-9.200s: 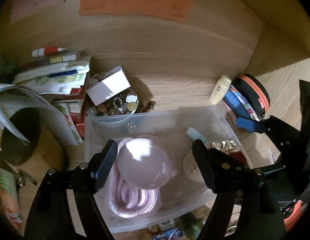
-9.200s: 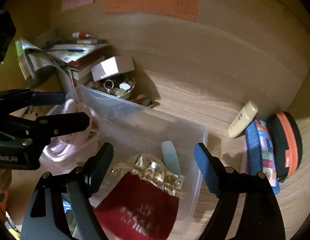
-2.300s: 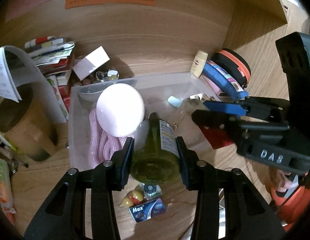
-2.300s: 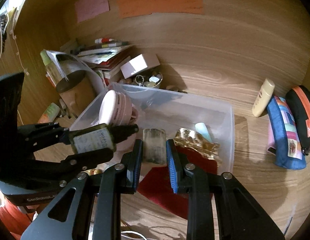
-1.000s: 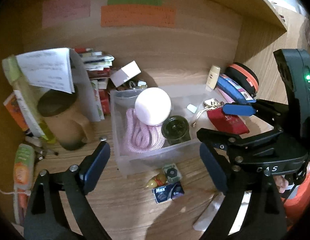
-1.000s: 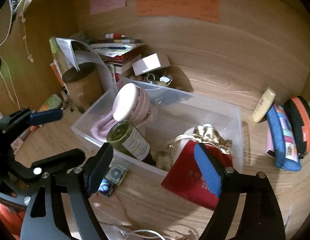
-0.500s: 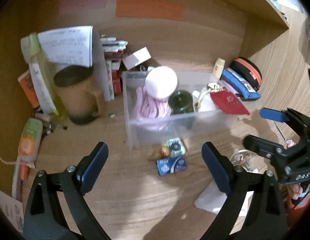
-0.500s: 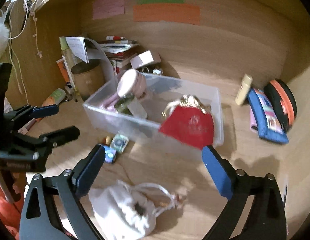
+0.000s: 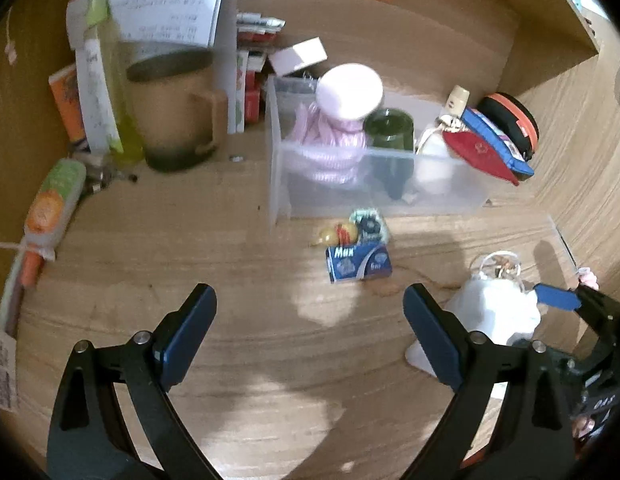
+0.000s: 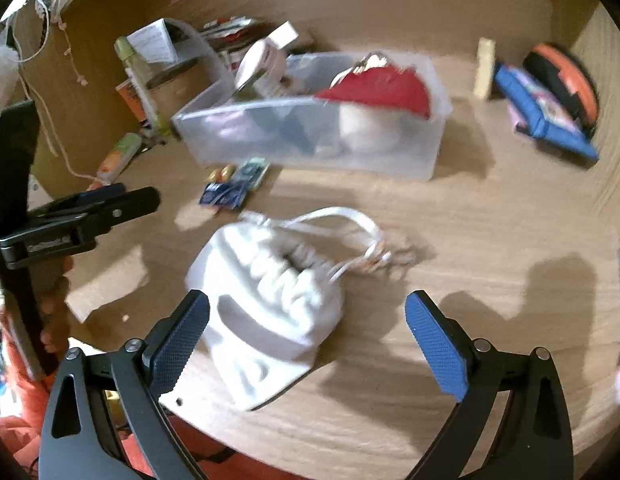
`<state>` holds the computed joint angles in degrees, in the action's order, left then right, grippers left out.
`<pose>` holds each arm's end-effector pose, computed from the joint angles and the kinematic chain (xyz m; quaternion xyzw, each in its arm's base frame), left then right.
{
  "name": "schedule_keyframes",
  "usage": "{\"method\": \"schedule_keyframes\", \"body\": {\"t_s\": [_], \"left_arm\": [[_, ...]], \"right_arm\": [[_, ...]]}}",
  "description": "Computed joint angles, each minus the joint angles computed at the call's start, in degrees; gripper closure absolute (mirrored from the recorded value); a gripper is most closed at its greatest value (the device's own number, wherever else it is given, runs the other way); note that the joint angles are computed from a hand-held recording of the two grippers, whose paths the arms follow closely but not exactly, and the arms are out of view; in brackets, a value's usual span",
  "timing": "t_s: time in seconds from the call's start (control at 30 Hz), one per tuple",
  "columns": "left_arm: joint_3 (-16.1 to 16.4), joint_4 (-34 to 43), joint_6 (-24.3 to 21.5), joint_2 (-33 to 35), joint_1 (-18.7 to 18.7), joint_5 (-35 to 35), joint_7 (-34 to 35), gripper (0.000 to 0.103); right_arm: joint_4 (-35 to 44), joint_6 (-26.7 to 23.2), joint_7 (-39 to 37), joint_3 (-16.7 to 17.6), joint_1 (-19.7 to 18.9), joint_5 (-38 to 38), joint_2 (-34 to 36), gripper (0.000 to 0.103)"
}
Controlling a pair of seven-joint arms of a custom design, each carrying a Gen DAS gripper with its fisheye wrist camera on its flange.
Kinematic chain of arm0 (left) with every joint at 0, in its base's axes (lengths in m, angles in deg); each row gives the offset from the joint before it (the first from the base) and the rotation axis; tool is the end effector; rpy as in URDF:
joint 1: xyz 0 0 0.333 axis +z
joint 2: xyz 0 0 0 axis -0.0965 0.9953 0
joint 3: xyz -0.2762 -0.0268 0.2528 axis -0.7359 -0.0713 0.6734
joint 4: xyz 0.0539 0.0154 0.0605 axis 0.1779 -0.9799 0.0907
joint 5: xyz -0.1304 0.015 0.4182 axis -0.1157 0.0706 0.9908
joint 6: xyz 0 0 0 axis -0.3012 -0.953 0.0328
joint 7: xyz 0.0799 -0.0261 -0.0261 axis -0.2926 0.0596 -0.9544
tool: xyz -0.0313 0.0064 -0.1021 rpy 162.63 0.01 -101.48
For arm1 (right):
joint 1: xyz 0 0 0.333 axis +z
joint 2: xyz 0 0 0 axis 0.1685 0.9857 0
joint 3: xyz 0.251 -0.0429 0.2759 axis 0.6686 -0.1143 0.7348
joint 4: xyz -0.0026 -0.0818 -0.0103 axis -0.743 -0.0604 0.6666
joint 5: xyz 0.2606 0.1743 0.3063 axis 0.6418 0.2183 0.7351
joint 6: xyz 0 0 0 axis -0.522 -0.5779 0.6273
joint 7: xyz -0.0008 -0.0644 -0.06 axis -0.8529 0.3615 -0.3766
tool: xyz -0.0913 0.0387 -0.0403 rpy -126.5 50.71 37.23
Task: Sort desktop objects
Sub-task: 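Grasp the white drawstring bag with the right tool while the left tool moves toward the blue Max box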
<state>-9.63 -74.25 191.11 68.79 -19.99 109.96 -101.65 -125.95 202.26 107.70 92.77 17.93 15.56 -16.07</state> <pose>0.6116 -0.2481 0.3104 -0.7384 0.5684 -0.2781 0.2331 0.6951 0.2188 0.3335 -0.8333 0.4382 -0.0611 0.3315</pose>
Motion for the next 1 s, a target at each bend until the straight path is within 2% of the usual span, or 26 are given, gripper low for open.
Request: {"method": "schedule_keyframes", "body": {"t_s": [0.17,0.27,0.33,0.37,0.47,0.57,0.6,0.77,0.87,0.93,1.0], "left_arm": [[-0.13,-0.64,1.22,0.78,0.39,-3.6,2.01,0.008],[0.53,-1.05,3.03,1.12,0.3,-5.27,2.54,0.008],[0.82,-1.13,3.45,1.45,0.13,-7.05,3.81,0.008],[1.06,-1.07,3.65,1.61,-0.02,-7.8,4.4,0.008],[1.18,-0.2,5.01,2.74,0.26,-12.24,8.44,0.008],[0.15,1.27,5.35,4.23,1.22,-18.9,15.29,0.008],[-0.67,1.54,5.03,4.53,1.91,-21.66,18.03,0.008],[-0.71,3.49,6.57,5.87,2.31,-29.41,24.47,0.008],[-0.6,5.34,4.69,6.99,2.06,-33.94,27.87,0.008],[-1.63,5.81,5.01,7.69,2.82,-37.14,31.16,0.008],[-1.36,6.22,4.94,8.17,1.95,-38.6,33.35,0.008]], "right_arm": [[1.05,-3.48,-1.18,0.18,1.02,-2.84,1.42,0.005],[1.0,-0.79,-0.94,-0.39,2.91,-4.76,2.15,0.006],[0.82,1.45,-1.73,0.36,2.8,-4.74,2.48,0.014],[0.57,3.1,-2.15,0.66,2.83,-4.83,2.58,0.024],[0.81,2.26,-4.15,2.67,0.52,-3.61,2.69,0.035],[1.31,-0.09,-5.99,3.45,-1.16,-1.93,2.66,0.042],[1.5,-0.95,-6.48,3.42,-1.44,-1.42,2.63,0.043],[1.47,-1.04,-8.92,2.63,-1.74,0.84,2.45,0.045],[1.71,-1.61,-9.85,2.05,-2.15,1.76,2.41,0.045],[2.08,-2.23,-9.64,1.31,-2.2,1.79,2.49,0.045],[2.7,-2.35,-8.83,0.52,-1.94,1.4,2.79,0.046]]}}
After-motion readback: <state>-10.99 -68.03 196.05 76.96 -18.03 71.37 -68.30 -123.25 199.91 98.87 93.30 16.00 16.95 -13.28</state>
